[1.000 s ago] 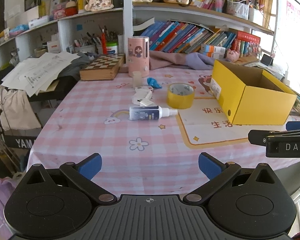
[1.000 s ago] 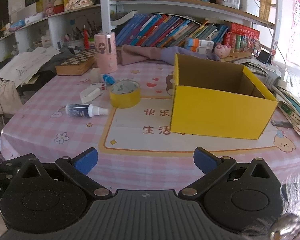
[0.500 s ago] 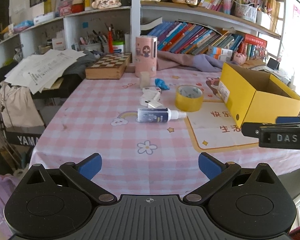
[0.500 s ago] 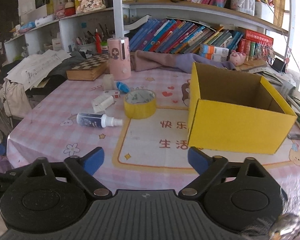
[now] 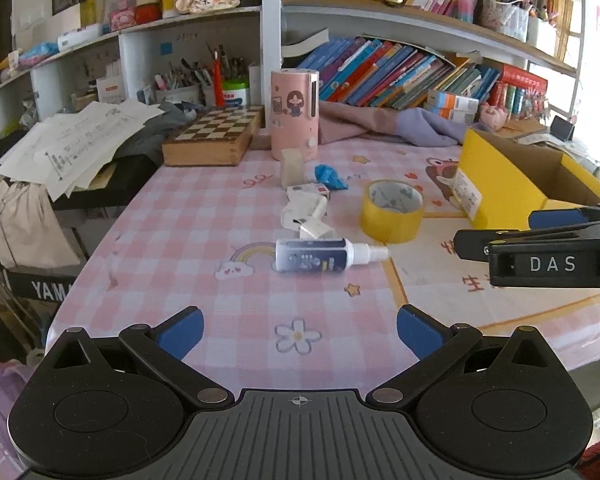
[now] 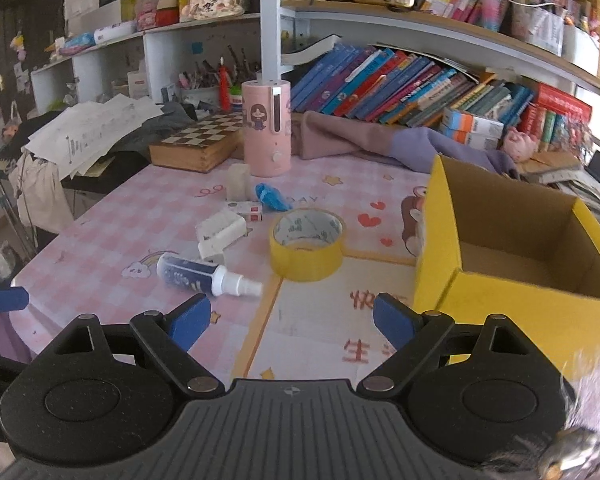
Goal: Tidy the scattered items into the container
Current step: 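Grasp the white spray bottle with the left tool while the right tool approaches the tape roll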
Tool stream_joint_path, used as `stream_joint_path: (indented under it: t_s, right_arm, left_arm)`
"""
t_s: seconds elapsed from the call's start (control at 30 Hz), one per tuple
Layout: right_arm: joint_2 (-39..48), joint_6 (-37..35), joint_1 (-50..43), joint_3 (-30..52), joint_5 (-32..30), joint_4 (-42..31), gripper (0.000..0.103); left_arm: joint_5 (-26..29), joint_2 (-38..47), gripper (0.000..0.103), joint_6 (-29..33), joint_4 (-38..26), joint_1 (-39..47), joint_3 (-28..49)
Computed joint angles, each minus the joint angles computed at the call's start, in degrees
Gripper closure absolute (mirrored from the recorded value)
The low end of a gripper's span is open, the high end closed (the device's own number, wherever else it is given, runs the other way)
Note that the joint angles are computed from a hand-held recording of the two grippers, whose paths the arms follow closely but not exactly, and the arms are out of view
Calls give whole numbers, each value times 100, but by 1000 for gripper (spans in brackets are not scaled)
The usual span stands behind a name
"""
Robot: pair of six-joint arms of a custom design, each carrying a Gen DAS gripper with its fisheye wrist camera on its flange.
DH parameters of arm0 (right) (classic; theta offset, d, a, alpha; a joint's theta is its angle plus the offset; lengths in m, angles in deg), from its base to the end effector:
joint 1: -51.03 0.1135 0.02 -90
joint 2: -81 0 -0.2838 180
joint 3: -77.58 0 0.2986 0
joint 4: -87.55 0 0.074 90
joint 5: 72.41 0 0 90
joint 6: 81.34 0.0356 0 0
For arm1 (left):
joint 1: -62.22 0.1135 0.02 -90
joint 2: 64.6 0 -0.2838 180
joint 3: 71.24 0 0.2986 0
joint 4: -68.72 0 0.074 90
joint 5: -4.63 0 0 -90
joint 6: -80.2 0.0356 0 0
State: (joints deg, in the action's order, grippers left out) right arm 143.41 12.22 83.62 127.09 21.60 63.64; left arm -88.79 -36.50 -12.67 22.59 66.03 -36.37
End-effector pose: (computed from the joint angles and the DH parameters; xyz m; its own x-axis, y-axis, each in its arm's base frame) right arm 0.2266 0.1419 0.2327 -0.5343 -0.2680 -0.8017 -0.4578 0.8890 0.0079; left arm 0.1504 0.0121 0.2129 -0.6264 -0.0918 -0.7741 -0.1439 0.9896 -0.0009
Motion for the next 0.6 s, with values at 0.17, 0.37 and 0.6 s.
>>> stream_joint_path:
  t_s: [0.17, 0.37, 0.6]
  right_arm:
    - [715, -159, -253, 405, -391, 259, 14]
    - [1521, -343, -429, 953, -627, 379, 12]
    - [2443, -510, -506, 1605, -595, 253, 7]
  left_arm:
    - [121, 762, 0, -4, 642, 15, 111]
    - [53, 1731, 0, -110, 1100, -50, 352]
    - [-81, 2747, 0, 40, 1604, -49, 639]
